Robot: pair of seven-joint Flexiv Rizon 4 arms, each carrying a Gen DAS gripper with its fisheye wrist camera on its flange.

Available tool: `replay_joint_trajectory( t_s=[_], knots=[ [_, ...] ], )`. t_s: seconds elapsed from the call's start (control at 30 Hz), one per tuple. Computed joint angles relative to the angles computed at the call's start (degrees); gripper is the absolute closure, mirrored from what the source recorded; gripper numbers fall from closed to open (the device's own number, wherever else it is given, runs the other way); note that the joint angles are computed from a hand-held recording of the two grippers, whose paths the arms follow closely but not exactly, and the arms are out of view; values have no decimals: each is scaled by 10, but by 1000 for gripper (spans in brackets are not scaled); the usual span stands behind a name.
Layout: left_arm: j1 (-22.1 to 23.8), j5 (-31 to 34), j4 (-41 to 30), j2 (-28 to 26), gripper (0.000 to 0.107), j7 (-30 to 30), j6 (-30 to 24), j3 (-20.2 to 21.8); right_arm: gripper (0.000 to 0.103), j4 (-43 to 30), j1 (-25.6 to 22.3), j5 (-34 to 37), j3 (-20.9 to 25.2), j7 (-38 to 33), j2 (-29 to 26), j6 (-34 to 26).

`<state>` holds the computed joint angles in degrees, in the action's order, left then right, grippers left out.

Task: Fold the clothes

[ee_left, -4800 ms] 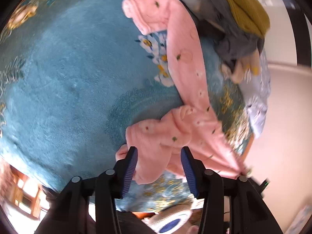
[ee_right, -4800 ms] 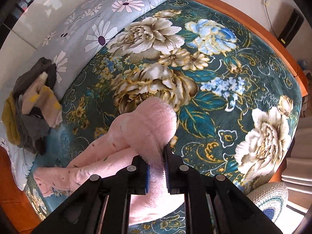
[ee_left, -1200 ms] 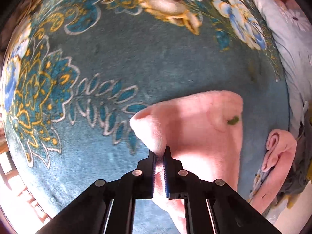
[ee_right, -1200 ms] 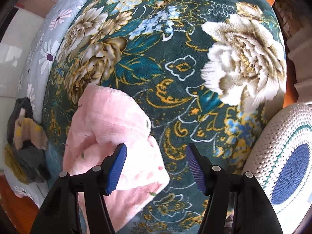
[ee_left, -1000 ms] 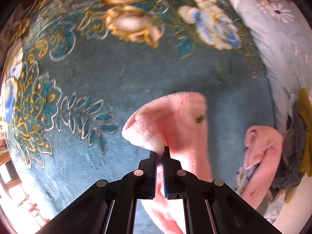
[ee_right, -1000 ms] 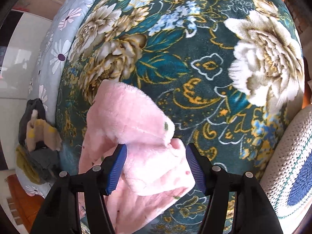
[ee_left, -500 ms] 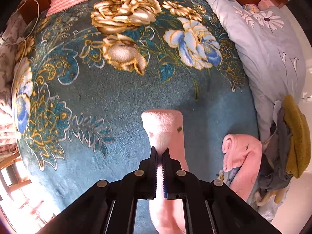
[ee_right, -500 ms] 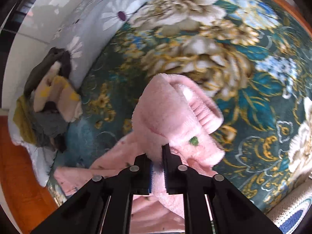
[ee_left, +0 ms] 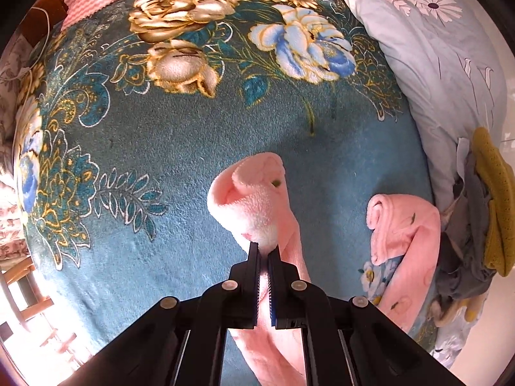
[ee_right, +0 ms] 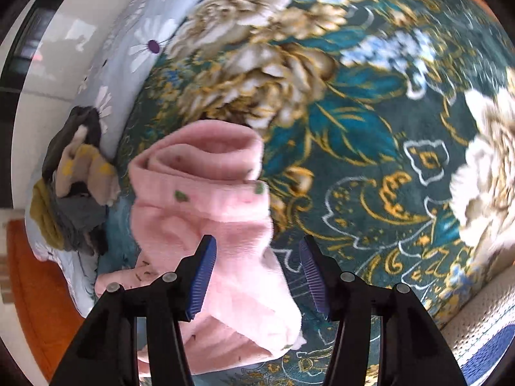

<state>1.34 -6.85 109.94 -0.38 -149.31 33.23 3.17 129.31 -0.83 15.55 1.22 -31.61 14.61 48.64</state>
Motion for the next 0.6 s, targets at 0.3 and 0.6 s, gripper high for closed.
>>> replay_joint_trajectory(
  t_s=[0.3, 0.6],
  knots=[
    [-7, 11, -19, 3, 102, -4, -15, -6, 50, -1, 26, 174, -16, -18, -77, 128],
    [-6, 17, -44, 11, 103, 6, 15, -6, 99, -34, -5, 82, -5, -20, -45, 107]
  ],
)
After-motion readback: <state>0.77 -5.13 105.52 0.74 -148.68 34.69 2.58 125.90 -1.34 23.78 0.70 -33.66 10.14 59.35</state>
